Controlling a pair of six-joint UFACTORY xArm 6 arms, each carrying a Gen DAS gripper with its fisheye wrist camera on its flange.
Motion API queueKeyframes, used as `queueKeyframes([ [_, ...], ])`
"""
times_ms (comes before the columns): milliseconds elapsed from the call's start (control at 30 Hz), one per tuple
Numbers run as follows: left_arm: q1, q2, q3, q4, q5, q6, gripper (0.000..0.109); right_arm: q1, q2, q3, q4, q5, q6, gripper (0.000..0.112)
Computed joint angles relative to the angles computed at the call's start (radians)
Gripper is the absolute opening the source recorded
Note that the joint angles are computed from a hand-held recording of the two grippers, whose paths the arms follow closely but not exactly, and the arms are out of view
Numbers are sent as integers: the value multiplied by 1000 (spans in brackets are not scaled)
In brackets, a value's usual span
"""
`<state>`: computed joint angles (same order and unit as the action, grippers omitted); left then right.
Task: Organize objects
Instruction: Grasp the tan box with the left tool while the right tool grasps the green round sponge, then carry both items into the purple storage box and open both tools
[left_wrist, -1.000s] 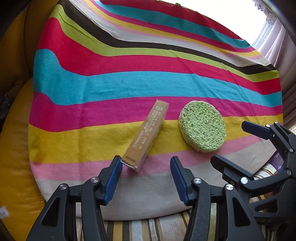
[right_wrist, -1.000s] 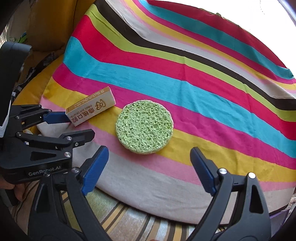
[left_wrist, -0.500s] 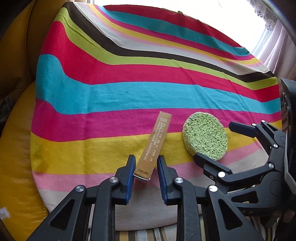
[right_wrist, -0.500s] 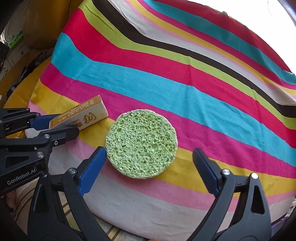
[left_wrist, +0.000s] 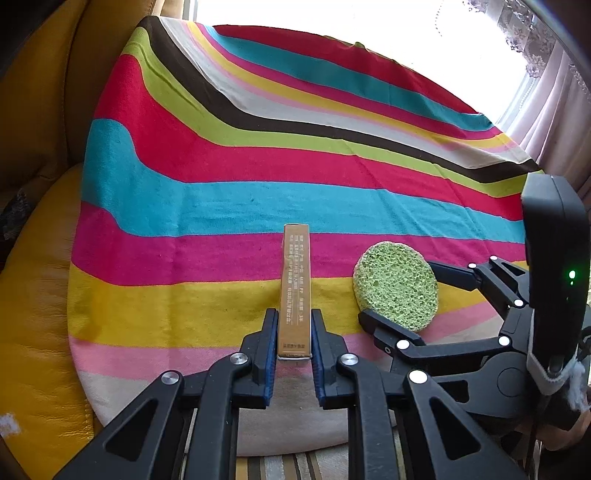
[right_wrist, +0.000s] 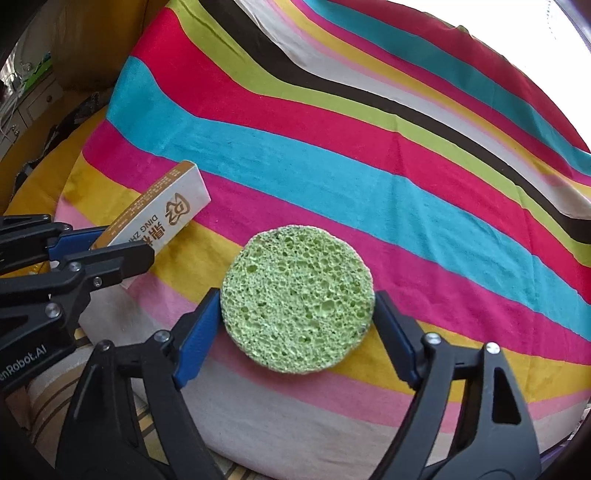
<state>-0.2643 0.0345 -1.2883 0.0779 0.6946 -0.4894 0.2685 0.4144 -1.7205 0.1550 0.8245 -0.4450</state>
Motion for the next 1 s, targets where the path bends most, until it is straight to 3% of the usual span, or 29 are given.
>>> queueKeyframes([
  [533,-104,-10,-36,42,1,-84,17,-59,-195,196,-48,-80,104,83],
  [1000,-255,80,-160,-35,-11,-46,17,-195,-393,386,-96,-108,174,83],
])
